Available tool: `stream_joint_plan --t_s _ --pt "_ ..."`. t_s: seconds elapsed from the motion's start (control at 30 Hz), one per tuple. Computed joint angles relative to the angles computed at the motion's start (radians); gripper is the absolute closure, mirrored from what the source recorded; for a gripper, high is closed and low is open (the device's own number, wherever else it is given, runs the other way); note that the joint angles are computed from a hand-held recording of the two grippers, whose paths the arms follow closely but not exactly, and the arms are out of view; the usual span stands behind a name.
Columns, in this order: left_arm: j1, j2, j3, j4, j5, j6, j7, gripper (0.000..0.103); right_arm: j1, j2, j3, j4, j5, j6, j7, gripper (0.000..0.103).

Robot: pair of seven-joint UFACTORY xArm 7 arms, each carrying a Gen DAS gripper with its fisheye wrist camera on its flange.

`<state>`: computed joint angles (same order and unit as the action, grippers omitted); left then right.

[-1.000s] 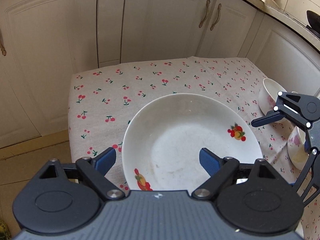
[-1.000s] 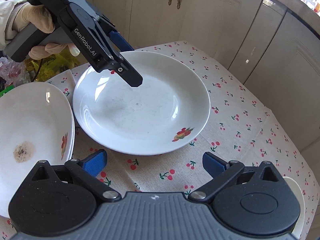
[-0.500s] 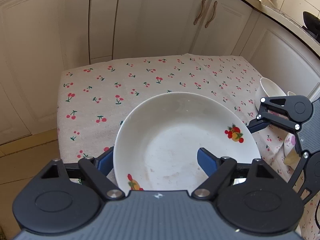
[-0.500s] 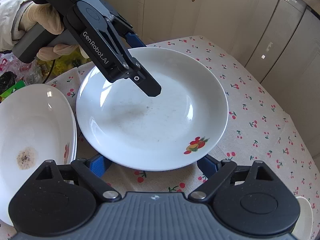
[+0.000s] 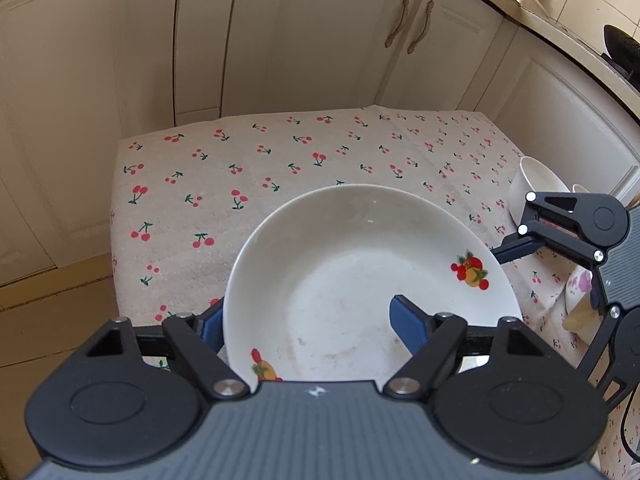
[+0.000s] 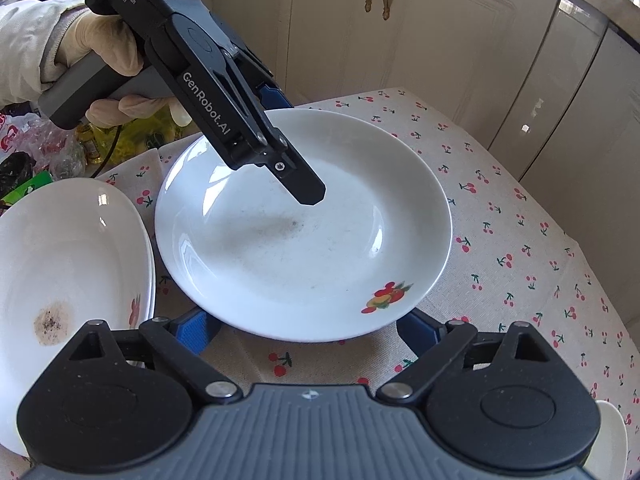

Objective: Organize plates and bowls

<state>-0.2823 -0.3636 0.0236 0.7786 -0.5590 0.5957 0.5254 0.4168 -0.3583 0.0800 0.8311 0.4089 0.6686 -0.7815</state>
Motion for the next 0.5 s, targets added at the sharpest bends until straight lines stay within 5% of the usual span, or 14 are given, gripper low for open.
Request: stream_joint_plan --t_s 0.5 --pt "-0.004 0.008 -0.003 0.004 -0.005 -0.009 0.018 0.018 0.015 -0.008 -0.008 -0.010 0.042 -0.037 -0.026 0.007"
